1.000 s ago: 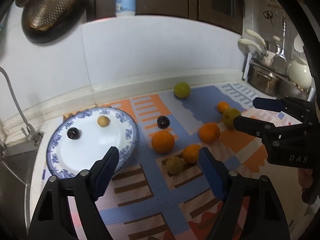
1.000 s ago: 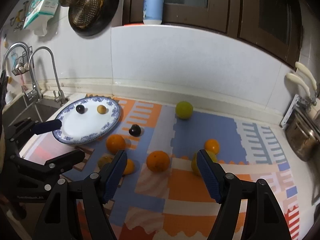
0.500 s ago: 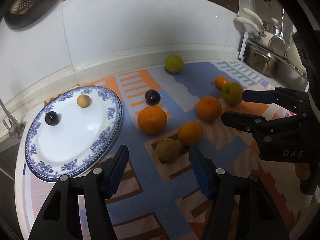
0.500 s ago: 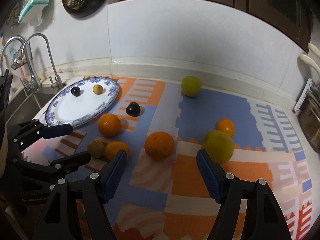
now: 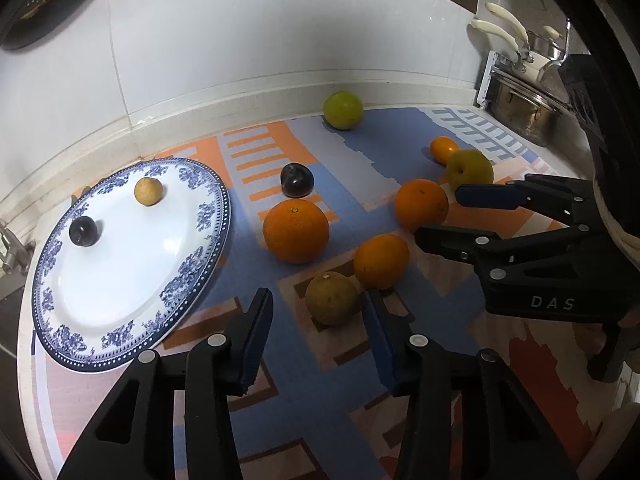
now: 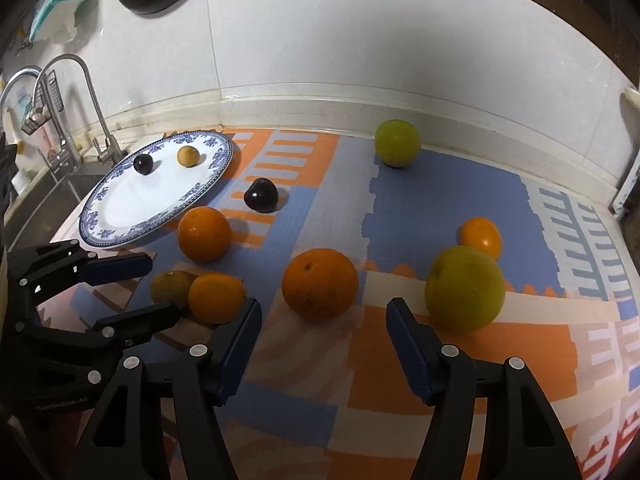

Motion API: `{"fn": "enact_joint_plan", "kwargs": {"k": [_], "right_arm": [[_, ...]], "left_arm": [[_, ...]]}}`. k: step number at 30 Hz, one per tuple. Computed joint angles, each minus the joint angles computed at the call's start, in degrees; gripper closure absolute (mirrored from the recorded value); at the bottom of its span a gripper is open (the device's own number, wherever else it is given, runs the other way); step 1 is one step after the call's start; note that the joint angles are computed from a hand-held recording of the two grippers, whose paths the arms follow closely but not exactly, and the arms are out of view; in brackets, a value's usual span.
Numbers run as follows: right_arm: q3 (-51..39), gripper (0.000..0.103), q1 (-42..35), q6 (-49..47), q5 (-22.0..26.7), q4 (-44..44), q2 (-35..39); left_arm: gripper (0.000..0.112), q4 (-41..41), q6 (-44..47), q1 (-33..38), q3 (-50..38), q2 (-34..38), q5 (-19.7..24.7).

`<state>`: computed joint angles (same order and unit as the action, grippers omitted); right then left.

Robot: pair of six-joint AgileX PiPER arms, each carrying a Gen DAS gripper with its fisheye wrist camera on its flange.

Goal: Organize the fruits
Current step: 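Withdraw both grippers from the plate back over the fruits, then grasp the small brown fruit with the left gripper while the right gripper grasps an orange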

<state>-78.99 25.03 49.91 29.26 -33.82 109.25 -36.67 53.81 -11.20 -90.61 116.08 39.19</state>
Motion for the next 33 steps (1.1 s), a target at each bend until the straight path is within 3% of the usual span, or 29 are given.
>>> {"fn": "enact_joint_plan", "kwargs": {"k": [10, 15, 21, 33], "right_arm": [[-3.1, 0.044, -1.2, -6.0, 0.0, 4.8, 2.2], [-4.4, 0.049, -1.7, -7.9, -0.3, 7.0, 3.3], [-5.2, 0.059, -0.7, -4.6, 1.0, 2.8, 4.1], [-4.2, 0.06, 0.7, -2.2, 0.6, 0.4, 1.1]], "left_arm": [[0.085, 1.2, -2.9, -0.1, -5.1, 2.8, 5.3], [0.085, 1.8, -5.5, 0.4, -6.3, 3.2, 5.9], [0.085, 1.7, -7.2, 1.1, -6.7, 3.1, 5.4], [0.085, -1.7, -5.4, 2.0, -4.4, -0.4, 4.3]]}}
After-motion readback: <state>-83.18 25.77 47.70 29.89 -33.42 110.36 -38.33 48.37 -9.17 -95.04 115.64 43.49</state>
